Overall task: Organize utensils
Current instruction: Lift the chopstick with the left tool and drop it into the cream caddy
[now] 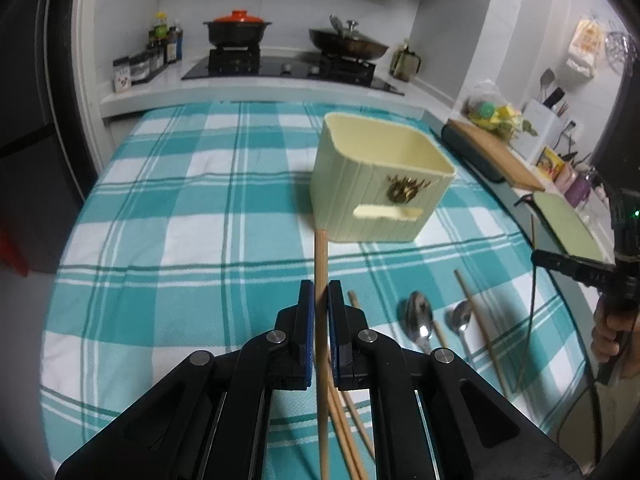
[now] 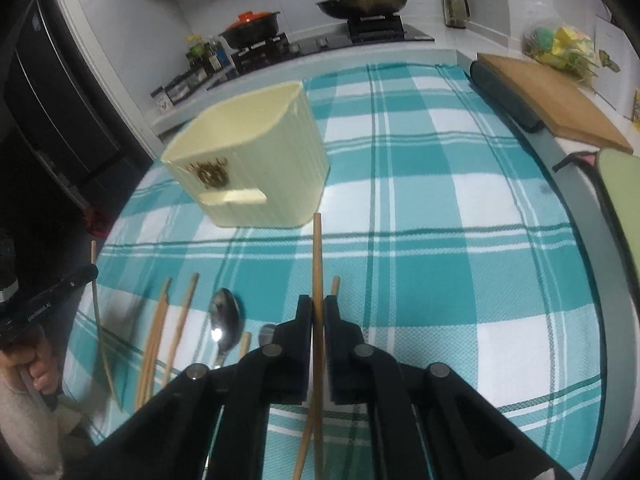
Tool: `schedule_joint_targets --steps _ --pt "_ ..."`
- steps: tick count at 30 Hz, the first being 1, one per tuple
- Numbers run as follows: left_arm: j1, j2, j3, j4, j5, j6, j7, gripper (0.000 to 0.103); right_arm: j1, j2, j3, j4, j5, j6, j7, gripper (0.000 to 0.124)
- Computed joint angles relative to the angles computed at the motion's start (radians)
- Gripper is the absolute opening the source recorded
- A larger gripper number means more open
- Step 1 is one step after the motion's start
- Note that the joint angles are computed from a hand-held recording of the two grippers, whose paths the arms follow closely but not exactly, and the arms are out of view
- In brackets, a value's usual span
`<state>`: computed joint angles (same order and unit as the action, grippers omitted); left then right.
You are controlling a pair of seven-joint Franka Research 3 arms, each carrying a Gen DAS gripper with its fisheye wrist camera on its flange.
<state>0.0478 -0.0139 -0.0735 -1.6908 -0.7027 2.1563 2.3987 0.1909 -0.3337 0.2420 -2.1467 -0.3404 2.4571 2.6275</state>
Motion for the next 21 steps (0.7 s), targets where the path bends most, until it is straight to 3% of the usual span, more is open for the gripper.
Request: schedule_joint_targets --steps 10,15,21 --pt "0.001 -0.054 0.045 0.057 -0.200 -0.067 0.072 0.005 -0.037 -0.040 0.102 0.120 -0.203 -0.059 0.069 0.006" --pt "0.009 0.036 0.023 0.234 -0.216 -0.097 0.006 0.005 -0.049 0.006 0.108 0.210 -0.319 -0.042 0.107 0.006" --pt "0.008 0.225 -0.070 0.559 -0.139 -0.054 -0.101 0.005 -0.023 0.169 0.044 0.435 -0.398 -0.027 0.058 0.006"
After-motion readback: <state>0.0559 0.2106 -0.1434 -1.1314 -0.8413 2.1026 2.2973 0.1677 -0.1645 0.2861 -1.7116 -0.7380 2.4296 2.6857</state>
